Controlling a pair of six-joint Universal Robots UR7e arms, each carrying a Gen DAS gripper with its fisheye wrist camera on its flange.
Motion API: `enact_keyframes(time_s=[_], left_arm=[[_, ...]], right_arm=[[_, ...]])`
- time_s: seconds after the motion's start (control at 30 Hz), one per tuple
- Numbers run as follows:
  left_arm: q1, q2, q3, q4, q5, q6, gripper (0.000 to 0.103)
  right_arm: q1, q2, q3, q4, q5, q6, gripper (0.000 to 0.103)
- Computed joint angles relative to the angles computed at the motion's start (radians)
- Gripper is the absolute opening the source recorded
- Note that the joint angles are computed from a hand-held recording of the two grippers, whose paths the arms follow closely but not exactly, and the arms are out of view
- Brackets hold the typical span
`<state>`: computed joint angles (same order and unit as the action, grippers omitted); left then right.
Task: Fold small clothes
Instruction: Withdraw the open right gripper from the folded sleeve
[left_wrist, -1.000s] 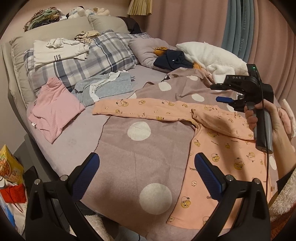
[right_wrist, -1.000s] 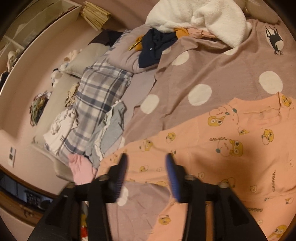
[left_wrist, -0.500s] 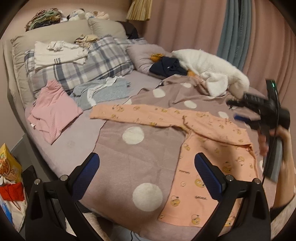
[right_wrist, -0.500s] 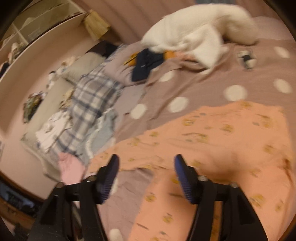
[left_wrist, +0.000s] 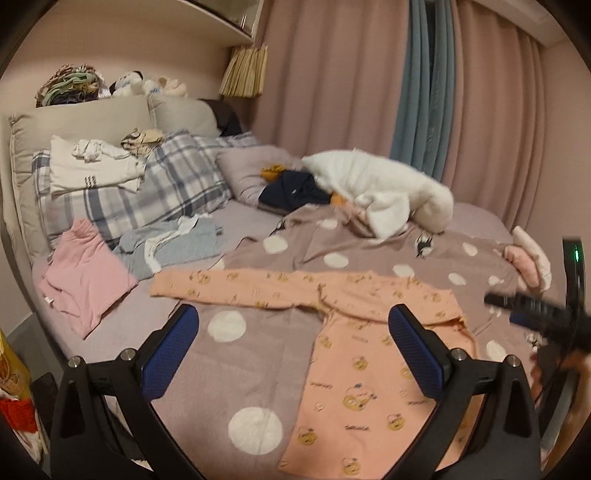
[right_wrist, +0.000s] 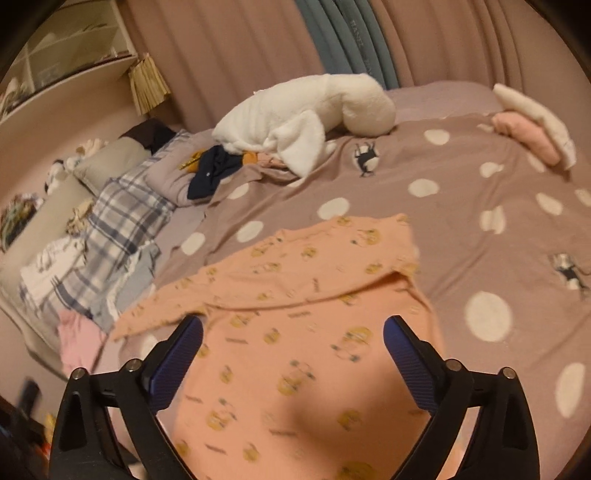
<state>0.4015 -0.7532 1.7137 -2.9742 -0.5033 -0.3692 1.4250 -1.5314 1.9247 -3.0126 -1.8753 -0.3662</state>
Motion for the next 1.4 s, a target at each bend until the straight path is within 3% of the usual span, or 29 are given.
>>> enact_keyframes(time_s=[0.1, 0.2, 0.33, 0.5, 0.67, 0.83, 1.03, 1.4], left_arm=[[0.005, -0.003, -0.001, -0.045, -0.064, 0.000, 0.103], [0.006, -0.002, -0.009, -0.024, -0.097, -0.029, 0.103], [-0.013, 0.013, -0.015, -0.019, -0.063, -0.017, 0.103], [-0.029, 0.007, -0.003, -0.045, -0.077, 0.011, 0.103], [-0.042, 0.003, 0.005, -0.038, -0.076, 0.033, 0.103], [-0.052, 0.006, 0.008, -0.056, -0.066, 0.058, 0.103], [-0.053, 0.004, 0.007, -0.040, -0.073, 0.050, 0.103], [-0.039, -0.019, 0.021, -0.007, -0.079, -0.025, 0.103]], right_arm=[[0.002, -0.033, 0.064, -0.080, -0.047, -0.036, 0.099], [-0.018, -0.082, 0.116, -0.091, -0.025, -0.037, 0.099], [-0.065, -0.156, 0.171, -0.042, 0.068, 0.016, 0.099], [-0.062, -0.176, 0.200, -0.059, 0.035, 0.023, 0.100], [-0.095, -0.223, 0.222, -0.011, 0.124, 0.051, 0.101], [-0.061, -0.218, 0.241, -0.064, 0.039, 0.024, 0.101], [-0.063, -0.231, 0.249, -0.052, 0.064, 0.015, 0.101], [-0.036, -0.215, 0.249, -0.084, 0.007, 0.000, 0.101]])
